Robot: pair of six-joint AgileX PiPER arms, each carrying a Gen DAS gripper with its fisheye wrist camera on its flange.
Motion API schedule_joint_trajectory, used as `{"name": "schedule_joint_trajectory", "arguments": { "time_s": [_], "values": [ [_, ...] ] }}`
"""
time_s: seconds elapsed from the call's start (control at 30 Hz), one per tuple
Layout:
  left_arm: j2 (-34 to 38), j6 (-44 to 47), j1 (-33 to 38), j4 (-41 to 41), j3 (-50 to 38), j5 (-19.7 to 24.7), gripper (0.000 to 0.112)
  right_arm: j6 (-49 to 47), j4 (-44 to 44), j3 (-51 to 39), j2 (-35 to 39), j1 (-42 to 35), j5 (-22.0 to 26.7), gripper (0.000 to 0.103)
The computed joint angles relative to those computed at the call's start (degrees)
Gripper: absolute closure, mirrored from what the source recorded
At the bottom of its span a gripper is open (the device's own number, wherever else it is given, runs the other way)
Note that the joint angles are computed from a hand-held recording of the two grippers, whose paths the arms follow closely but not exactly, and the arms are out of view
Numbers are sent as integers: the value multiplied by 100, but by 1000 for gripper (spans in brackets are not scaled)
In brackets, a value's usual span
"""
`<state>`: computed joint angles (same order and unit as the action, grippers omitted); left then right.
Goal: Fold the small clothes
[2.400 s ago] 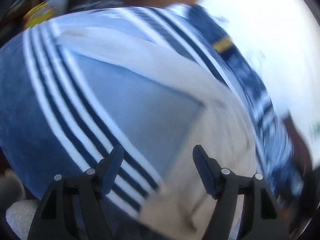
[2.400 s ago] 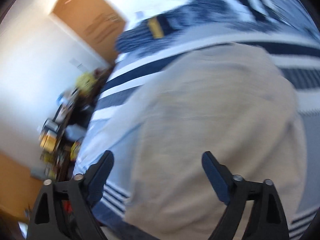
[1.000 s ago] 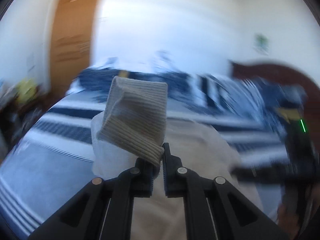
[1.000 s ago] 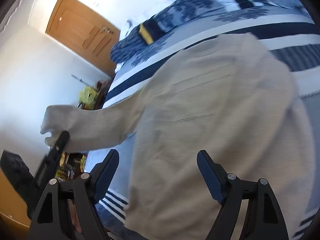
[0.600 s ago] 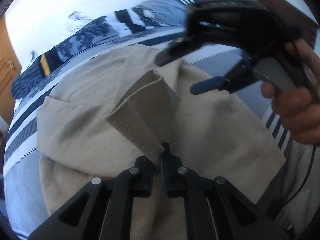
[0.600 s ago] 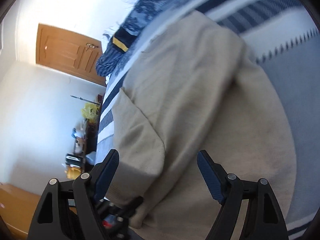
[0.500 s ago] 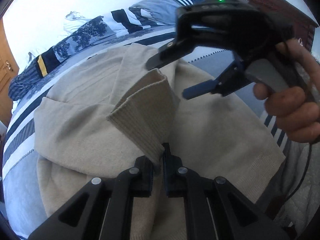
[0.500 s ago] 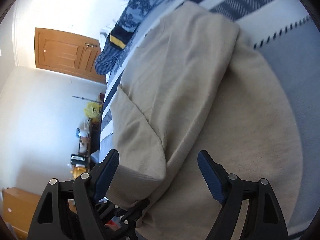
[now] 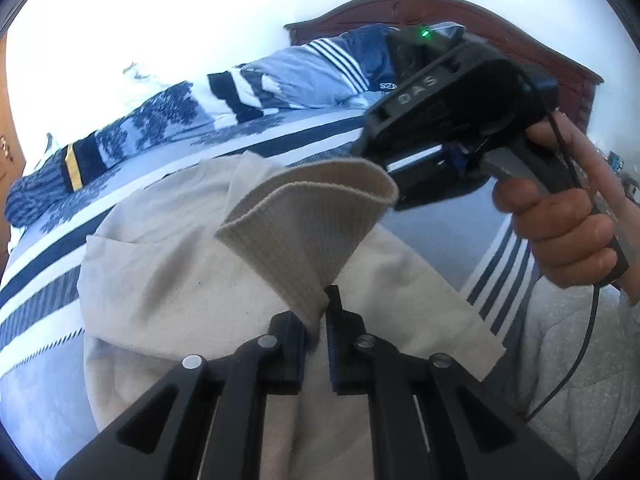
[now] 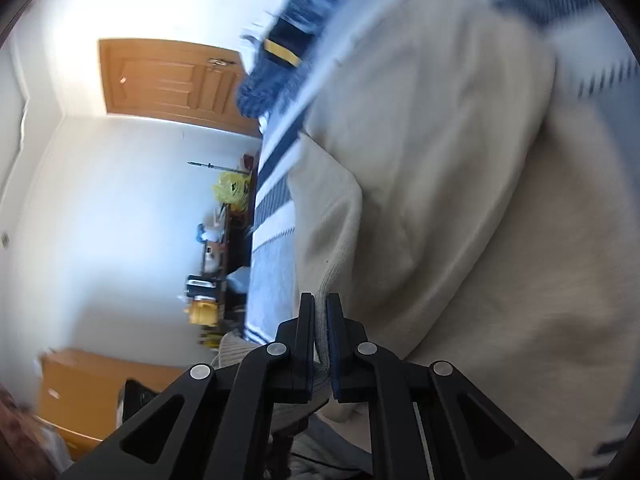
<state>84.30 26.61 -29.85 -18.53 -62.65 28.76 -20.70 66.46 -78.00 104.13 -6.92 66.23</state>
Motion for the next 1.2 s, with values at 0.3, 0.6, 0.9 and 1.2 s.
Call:
{"name": "schedule_joint_trajectory", "arguments": {
  "time_s": [0.3,0.6,0.9,1.2],
  "values": [
    [303,991,-110,-635,-170,1068,82,225,-1268,477,64,164,-611,98],
    [598,563,2153,-1932,-1084,1584,44,-94,-913,1520,-686,-233,-1059,45],
    [1593,-2004,3438,-1095,-2175,1732,44,305,-1495,1188,-922,130,-656,99],
    [3901,-3903,4101,-896,-4824,3003,53,692,-2366,-462,-575,310,-238,68]
  ]
}}
